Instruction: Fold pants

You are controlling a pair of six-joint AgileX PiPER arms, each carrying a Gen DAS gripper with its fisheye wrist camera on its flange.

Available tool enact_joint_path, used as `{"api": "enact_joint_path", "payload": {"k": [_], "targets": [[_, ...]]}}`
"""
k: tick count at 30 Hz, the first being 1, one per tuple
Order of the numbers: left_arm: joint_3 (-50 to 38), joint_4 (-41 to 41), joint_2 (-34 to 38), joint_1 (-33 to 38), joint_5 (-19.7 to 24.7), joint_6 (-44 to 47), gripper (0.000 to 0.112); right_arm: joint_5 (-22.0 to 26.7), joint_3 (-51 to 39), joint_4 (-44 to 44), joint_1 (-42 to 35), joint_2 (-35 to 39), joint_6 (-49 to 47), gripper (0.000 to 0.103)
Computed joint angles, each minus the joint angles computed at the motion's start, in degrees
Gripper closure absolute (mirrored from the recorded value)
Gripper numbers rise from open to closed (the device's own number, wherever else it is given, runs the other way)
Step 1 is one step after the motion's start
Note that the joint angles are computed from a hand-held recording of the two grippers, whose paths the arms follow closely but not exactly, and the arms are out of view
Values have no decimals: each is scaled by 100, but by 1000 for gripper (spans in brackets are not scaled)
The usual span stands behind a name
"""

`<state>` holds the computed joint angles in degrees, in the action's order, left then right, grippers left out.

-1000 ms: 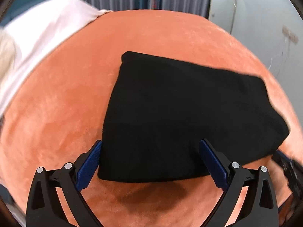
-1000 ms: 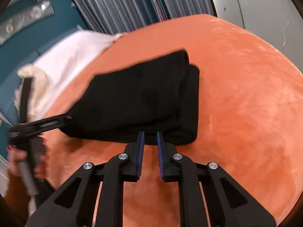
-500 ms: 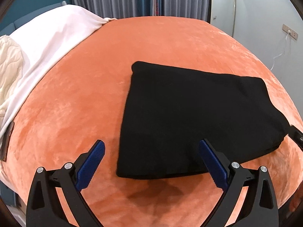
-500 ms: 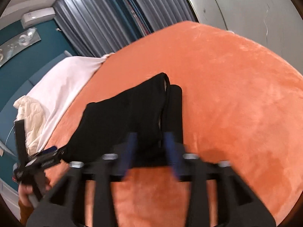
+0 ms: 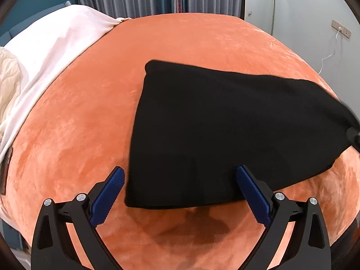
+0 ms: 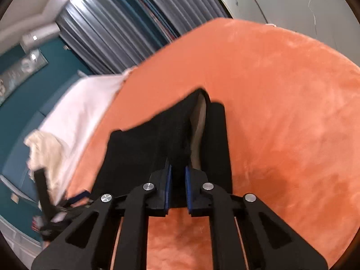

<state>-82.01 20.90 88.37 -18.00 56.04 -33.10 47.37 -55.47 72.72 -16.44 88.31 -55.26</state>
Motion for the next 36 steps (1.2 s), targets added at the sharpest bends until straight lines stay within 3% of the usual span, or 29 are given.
{"api": "enact_joint_path", "payload": {"k": [2, 4, 7, 13, 15, 19, 21, 22, 25, 27, 28, 31, 34, 36], "targets": [[30, -14, 48, 14, -23, 5, 14, -416, -126, -636, 175, 255, 252, 94], [49, -98, 93, 49, -38, 15, 15, -931, 42, -724, 453, 578, 199, 93], [97, 0, 96, 36, -14, -102, 14, -880, 231, -178, 340, 329, -259, 80], [53, -17, 158, 104, -1, -79, 14, -877, 193, 150, 364, -470, -424, 80], [65, -81, 165, 153, -26, -50, 14, -837, -307, -117, 841, -281, -259, 79], [43, -101, 198, 168, -30, -47, 14, -1332, -1197, -1338, 1746, 686, 737, 77], [26, -173, 203, 177, -26, 8, 14, -2052, -1093, -1646, 1855, 1095, 1005, 83], [43, -268, 185, 206, -67, 105, 14, -2200, -1043, -1460, 1712, 1271, 892, 103], [124, -357, 121, 320, -165, 312, 14, -1525, -1033, -656, 1172, 1412, 510, 103], [229, -276, -31, 373, -225, 219, 15, -1531, -1237, -1183, 1312, 1286, 1077, 103], [287, -258, -134, 421, -278, 209, 15, -1550, -1335, -1411, 1399, 1191, 1282, 98], [225, -235, -231, 696, -363, 381, 15, -1324, -1993, -1587, 1673, 1177, 1594, 98], [7, -404, 17, 991, -296, 659, 15, -1038, -3366, -2702, 2024, 2176, 2797, 99], [46, -628, 66, 1169, -330, 858, 14, -1117, -3881, -3798, 2050, 2825, 3915, 102]]}}
